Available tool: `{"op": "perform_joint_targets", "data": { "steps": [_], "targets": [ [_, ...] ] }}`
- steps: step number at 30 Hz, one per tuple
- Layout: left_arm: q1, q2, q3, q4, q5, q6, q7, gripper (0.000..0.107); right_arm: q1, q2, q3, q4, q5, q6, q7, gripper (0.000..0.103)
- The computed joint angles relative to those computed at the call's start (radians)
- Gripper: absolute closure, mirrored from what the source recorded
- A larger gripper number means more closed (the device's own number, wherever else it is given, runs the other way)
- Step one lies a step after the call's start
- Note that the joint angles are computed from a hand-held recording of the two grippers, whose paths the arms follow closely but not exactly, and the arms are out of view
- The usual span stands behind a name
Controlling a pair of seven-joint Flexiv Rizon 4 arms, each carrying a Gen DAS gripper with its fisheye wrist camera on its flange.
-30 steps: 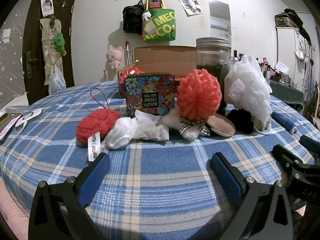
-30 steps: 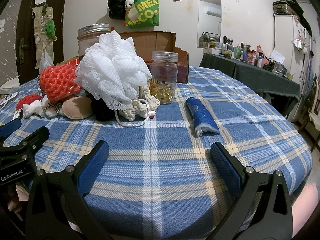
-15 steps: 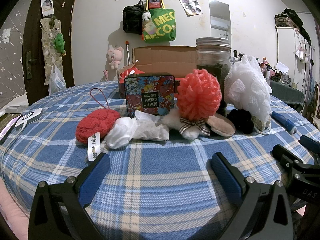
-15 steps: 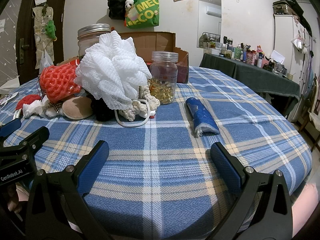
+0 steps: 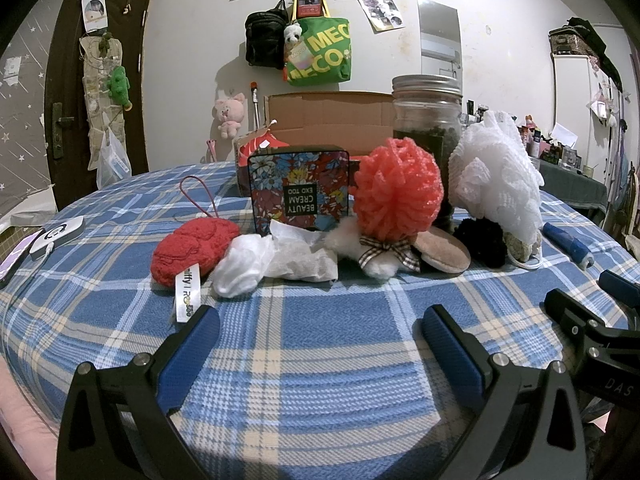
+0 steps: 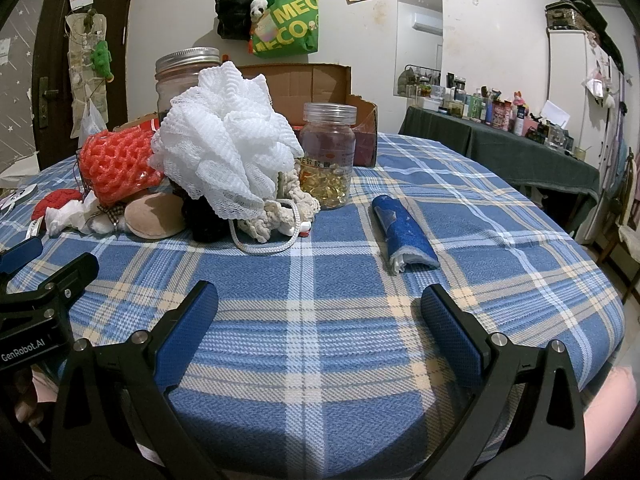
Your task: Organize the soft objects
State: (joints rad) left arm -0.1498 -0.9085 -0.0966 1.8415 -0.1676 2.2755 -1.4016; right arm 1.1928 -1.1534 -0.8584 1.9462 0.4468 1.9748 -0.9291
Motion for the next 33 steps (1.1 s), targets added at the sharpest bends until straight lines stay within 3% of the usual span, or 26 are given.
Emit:
{"op": "perform_joint_targets", "data": {
  "steps": [27,33],
  "targets": [
    [0.001,0.001,-0.001,0.000,0.004,-0.003,-0.003,0.004,0.002,-0.002,0.000,0.000,0.002,0.000,0.002,0.000],
    [0.042,0.025,-0.042,-0.006,0.065,-0.077,-0.003,0.004,-0.022,0.036,0.034,0.009,-0.023,0.009,-0.016,0.000]
  ]
}}
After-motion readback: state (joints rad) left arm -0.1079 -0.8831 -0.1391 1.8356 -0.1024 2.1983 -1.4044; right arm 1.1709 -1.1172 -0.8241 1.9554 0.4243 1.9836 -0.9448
